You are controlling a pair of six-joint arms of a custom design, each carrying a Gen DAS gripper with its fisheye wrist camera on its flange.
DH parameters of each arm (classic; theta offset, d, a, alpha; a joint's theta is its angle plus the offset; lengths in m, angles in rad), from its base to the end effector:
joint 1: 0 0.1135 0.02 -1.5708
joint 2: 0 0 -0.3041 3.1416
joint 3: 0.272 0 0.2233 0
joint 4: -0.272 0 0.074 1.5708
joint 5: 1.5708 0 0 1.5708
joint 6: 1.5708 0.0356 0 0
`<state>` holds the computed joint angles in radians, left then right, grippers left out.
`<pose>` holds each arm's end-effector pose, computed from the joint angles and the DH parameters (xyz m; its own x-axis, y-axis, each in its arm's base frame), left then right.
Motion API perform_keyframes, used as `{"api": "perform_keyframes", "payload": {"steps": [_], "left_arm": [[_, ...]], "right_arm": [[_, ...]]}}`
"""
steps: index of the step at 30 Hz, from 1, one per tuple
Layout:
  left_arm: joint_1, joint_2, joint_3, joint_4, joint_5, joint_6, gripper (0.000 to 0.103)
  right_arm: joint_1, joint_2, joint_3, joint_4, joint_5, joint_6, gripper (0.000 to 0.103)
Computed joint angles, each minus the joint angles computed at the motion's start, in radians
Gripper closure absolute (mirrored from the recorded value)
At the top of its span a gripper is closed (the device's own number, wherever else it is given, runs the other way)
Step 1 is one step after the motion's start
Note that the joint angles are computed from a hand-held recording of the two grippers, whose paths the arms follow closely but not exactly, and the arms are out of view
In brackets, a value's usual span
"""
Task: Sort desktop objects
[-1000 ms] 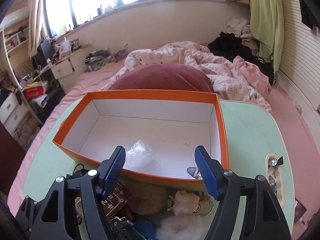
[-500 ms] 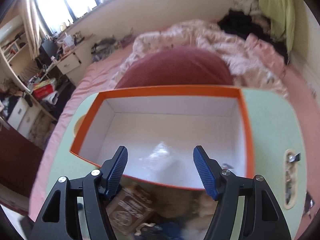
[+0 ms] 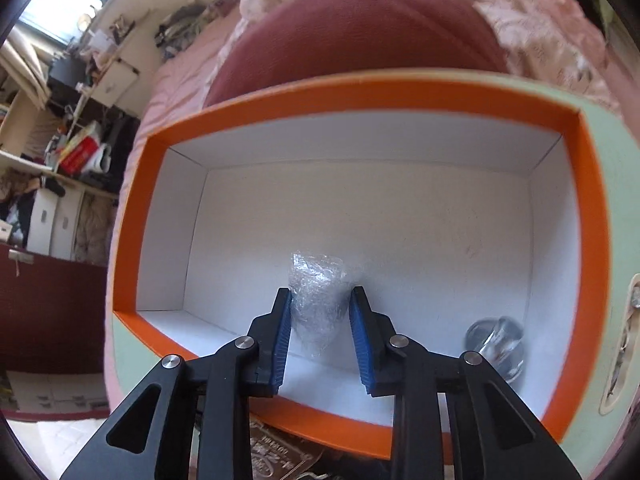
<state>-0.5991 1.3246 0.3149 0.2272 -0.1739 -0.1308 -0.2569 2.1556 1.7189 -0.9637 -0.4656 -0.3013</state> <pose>0.1591 -0.1012 0.1813 -0.6365 0.2791 -0.7190 0.3743 0.9269 0.0285 0.4162 -0.0928 0.2262 -0.9558 -0.0231 -0.2932 -0.1364 0.9181 0.3722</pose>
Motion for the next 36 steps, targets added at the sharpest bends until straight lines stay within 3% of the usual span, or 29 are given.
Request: {"api": "perform_keyframes", "payload": {"steps": [2, 6, 9, 13, 16, 20, 22, 24, 26, 31, 33, 34, 35, 36], "left_arm": [[-0.005, -0.003, 0.001, -0.005, -0.003, -0.004, 0.0], [-0.017, -0.01, 0.004, -0.016, -0.012, -0.012, 0.0], [-0.009, -0.006, 0.004, -0.011, -0.005, -0.006, 0.0], [-0.009, -0.006, 0.008, -0.017, -0.006, -0.005, 0.0], [-0.02, -0.01, 0.01, -0.025, -0.014, -0.013, 0.0], [-0.018, -0.007, 0.01, -0.021, -0.012, -0.011, 0.0], [-0.016, -0.007, 0.01, -0.02, -0.01, -0.01, 0.0], [-0.016, -0.007, 0.011, -0.022, -0.011, -0.01, 0.0], [-0.016, -0.008, 0.011, -0.023, -0.011, -0.01, 0.0], [-0.012, -0.008, 0.012, -0.023, -0.008, -0.007, 0.0], [-0.009, -0.009, 0.012, -0.024, -0.006, -0.005, 0.0], [-0.011, -0.006, 0.013, -0.027, -0.008, -0.004, 0.0], [-0.021, -0.012, 0.014, -0.033, -0.018, -0.009, 0.0], [-0.025, -0.013, 0.015, -0.036, -0.021, -0.012, 0.0]], "right_arm": [[-0.068, -0.103, -0.085, 0.073, -0.147, -0.028, 0.076], [-0.235, -0.253, -0.153, -0.013, -0.339, -0.21, 0.075], [-0.374, -0.345, -0.28, -0.039, -0.345, -0.396, 0.075], [-0.443, -0.388, -0.511, 0.074, -0.271, -0.525, 0.075], [-0.395, -0.391, -0.648, 0.276, -0.251, -0.446, 0.075], [-0.356, -0.395, -0.739, 0.443, -0.321, -0.391, 0.073], [-0.37, -0.436, -0.808, 0.544, -0.368, -0.363, 0.058], [-0.432, -0.474, -0.862, 0.584, -0.457, -0.387, 0.029], [-0.498, -0.515, -0.915, 0.614, -0.49, -0.451, 0.022], [-0.613, -0.481, -0.994, 0.574, -0.402, -0.732, 0.015], [-0.593, -0.442, -1.079, 0.732, -0.315, -0.705, 0.015], [-0.592, -0.454, -1.187, 0.956, -0.323, -0.669, 0.012], [-0.576, -0.442, -1.245, 1.099, -0.311, -0.622, 0.002], [-0.569, -0.431, -1.254, 1.133, -0.311, -0.586, 0.0]]}}
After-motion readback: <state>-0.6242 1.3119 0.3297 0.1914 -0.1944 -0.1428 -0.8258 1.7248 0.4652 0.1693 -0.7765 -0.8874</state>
